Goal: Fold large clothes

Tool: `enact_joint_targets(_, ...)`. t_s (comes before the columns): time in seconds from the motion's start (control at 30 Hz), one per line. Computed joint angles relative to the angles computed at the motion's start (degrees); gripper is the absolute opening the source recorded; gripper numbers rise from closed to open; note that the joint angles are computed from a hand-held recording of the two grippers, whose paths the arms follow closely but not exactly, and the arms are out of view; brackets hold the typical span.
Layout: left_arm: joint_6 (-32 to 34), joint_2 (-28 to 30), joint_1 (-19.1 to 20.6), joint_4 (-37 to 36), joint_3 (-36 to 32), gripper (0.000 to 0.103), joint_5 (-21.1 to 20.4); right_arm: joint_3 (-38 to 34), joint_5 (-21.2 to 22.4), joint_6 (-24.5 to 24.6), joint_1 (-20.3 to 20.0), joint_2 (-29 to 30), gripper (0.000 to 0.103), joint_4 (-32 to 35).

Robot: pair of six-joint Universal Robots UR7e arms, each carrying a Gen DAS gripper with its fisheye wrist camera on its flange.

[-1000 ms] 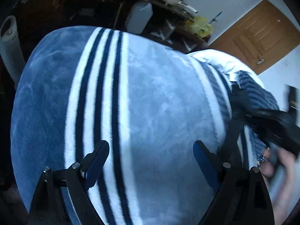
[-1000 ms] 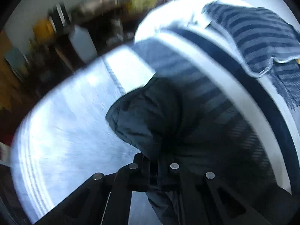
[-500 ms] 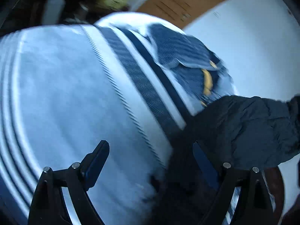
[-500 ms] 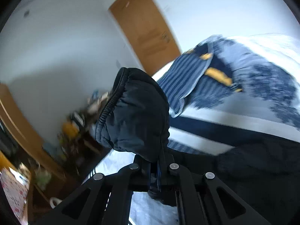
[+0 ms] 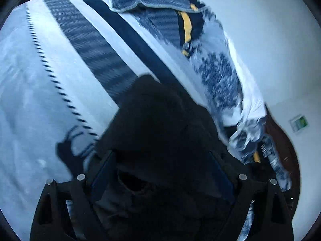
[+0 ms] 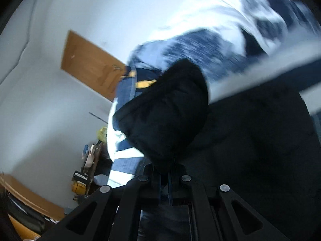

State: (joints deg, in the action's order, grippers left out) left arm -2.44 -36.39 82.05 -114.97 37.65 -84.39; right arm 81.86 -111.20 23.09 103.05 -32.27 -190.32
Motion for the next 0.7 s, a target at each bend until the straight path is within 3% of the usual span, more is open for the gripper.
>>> enact_joint_targets(0.03, 0.71, 0.17, -0.62, -1.41, 0.98, 0.089, 3.14, 2.09, 0.75, 0.96, -1.46, -0.61, 0.005, -1.17)
enact_joint_targets(0.07, 1.85, 0.45, -1.32, -2.67, 2.00, 0.076, 7.42, 2.44, 2.01, 1.72, -2.80, -0.51, 0.005, -1.48)
enact_joint_targets(0.13, 3.71, 1.25, -2.01, -2.16, 2.26, 0.067, 12.57, 5.67, 4.42, 3.40, -5.39, -1.19, 0.005, -4.57)
enact_joint_targets(0.3, 5.23, -1.06, -2.91, -4.10, 6.89, 0.069, 18.39, 11.18, 6.09, 8.06, -8.17, -2.86, 0.015, -5.22)
enact_joint_targets(0.33, 6.29, -1.75, -3.31, -4.97, 8.08, 0.069, 19.50, 12.72, 6.82, 8.76, -8.27, -3.20, 0.023, -7.46)
enact_joint_targets(0.4, 7.56, -2.69, -3.84, -5.46, 9.37, 0.069, 20.48, 14.89, 4.72, 8.70, -7.33, -3.70, 0.055, -12.08)
enact_joint_targets(0.43, 7.88, -2.96, -3.96, -5.58, 9.78, 0.070, 20.80, 15.46, 3.85, 8.66, -6.91, -3.74, 0.078, -14.12)
enact_joint_targets(0.47, 8.01, -2.56, -4.04, -5.25, 9.19, 0.070, 21.29, 16.01, 3.58, 8.34, -6.77, -3.75, 0.080, -16.26)
enact_joint_targets(0.53, 7.82, -1.85, -3.89, -4.88, 8.35, 0.070, 21.63, 15.54, 3.52, 7.14, -6.33, -3.85, 0.080, -16.45)
enact_joint_targets(0.6, 7.07, -1.30, -3.68, -4.58, 7.58, 0.070, 21.60, 12.65, -0.21, 5.64, -5.63, -3.41, 0.074, -10.56)
enact_joint_targets(0.63, 7.12, -1.45, -3.66, -5.04, 7.93, 0.069, 21.77, 10.68, -2.89, 5.53, -5.35, -3.18, 0.049, -5.72)
enact_joint_targets(0.67, 7.47, -1.42, -3.74, -5.75, 8.12, 0.069, 22.04, 9.41, -4.28, 5.98, -5.43, -3.04, 0.011, -2.44)
enact_joint_targets(0.7, 8.13, -1.20, -3.92, -6.73, 8.16, 0.069, 22.75, 9.07, -5.44, 7.41, -5.44, -3.23, 0.008, -1.56)
